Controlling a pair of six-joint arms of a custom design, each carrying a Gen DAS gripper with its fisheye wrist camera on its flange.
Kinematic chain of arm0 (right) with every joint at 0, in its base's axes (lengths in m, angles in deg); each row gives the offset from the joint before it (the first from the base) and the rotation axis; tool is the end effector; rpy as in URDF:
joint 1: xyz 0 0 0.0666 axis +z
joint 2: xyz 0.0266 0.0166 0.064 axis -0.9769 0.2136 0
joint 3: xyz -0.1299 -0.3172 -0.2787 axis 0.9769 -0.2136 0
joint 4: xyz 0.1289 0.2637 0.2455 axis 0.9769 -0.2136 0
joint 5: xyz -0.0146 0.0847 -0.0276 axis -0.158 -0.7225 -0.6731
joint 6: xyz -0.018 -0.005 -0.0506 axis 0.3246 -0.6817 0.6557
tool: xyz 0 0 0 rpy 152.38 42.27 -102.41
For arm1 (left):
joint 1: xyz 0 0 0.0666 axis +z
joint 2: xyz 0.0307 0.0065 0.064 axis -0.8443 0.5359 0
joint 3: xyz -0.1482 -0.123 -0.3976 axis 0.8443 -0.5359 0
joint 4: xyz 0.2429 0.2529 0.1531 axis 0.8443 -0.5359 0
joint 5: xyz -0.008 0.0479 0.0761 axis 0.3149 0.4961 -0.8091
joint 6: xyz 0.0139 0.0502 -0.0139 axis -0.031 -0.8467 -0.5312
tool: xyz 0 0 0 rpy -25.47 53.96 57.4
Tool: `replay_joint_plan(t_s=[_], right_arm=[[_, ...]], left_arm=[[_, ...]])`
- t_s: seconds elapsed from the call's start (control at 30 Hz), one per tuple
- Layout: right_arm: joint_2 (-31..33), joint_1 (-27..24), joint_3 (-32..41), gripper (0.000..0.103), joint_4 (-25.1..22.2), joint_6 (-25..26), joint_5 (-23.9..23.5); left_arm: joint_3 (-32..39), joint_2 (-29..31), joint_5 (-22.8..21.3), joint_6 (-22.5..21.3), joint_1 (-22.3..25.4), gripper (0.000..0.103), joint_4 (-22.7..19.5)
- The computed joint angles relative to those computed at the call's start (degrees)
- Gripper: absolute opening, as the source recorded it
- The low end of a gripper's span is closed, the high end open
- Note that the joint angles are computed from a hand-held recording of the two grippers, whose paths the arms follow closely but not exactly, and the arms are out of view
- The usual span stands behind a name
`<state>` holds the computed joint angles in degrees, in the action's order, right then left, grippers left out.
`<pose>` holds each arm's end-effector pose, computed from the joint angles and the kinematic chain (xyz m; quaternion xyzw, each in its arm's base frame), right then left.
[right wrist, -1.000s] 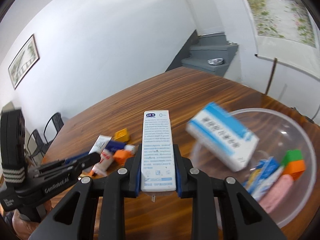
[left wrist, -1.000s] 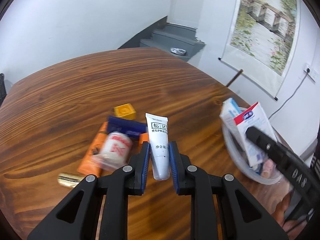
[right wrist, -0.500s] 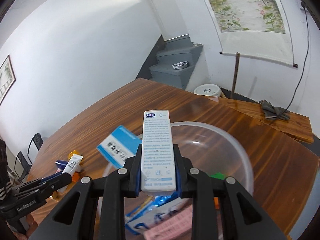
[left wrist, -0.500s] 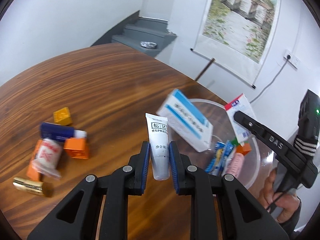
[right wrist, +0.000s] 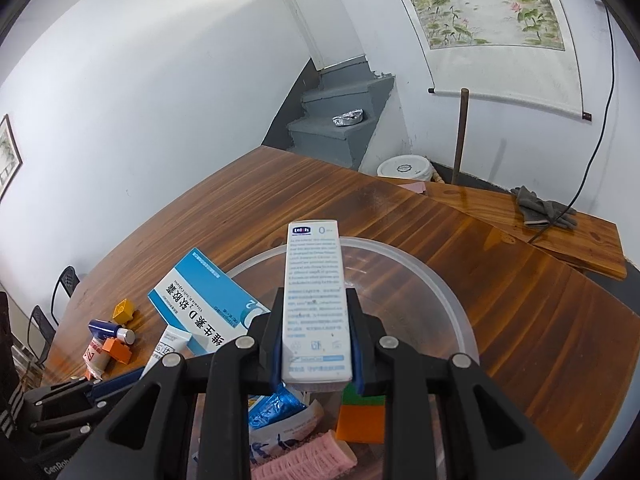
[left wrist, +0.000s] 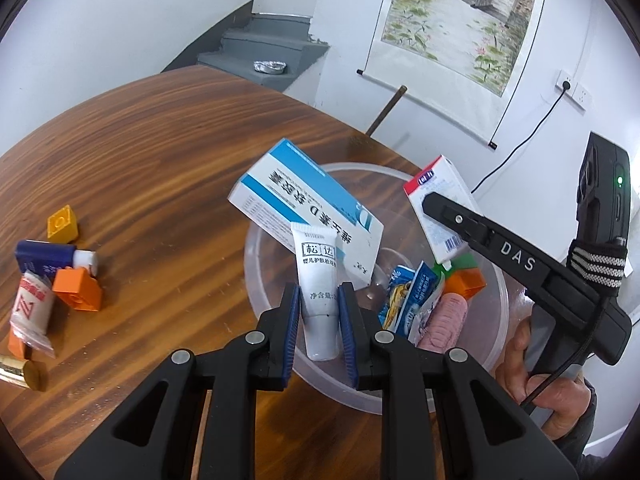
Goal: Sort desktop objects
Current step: 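Carry the white tube and white box into the clear bowl and open both grippers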
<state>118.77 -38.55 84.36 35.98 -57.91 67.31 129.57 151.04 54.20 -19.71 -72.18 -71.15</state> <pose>0.3128 0.2244 0.5288 0.2682 0.8398 0.0546 0.4689 0.4052 -0.1236 0.4960 0.3410 0.8657 -0.2266 0.2882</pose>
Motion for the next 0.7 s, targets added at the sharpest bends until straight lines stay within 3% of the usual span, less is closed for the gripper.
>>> replay_joint_plan(t_s=[0.2, 0.37, 0.5, 0.7], right_arm=[[-0.21, -1.33, -0.68, 0.029, 0.61, 0.21, -2.0], [-0.86, -1.74, -1.26, 0.031, 0.89, -1.59, -2.24], [-0.94, -1.12, -0.75, 0.036, -2.24, -4.0, 1.25], [-0.79, 0.71, 0.34, 0.04, -7.87, -8.86, 5.49]], left_arm=[[0.48, 0.98, 1.58, -0.7, 0.29, 0.023, -2.08], [0.96, 1.52, 3.32, -0.51, 0.95, 0.032, -3.28], [0.41, 0.55, 2.83, -0.69, 1.14, 0.039, -2.18], [-0.26, -0.9, 0.03, 0.09, 0.88, 0.04, 1.15]])
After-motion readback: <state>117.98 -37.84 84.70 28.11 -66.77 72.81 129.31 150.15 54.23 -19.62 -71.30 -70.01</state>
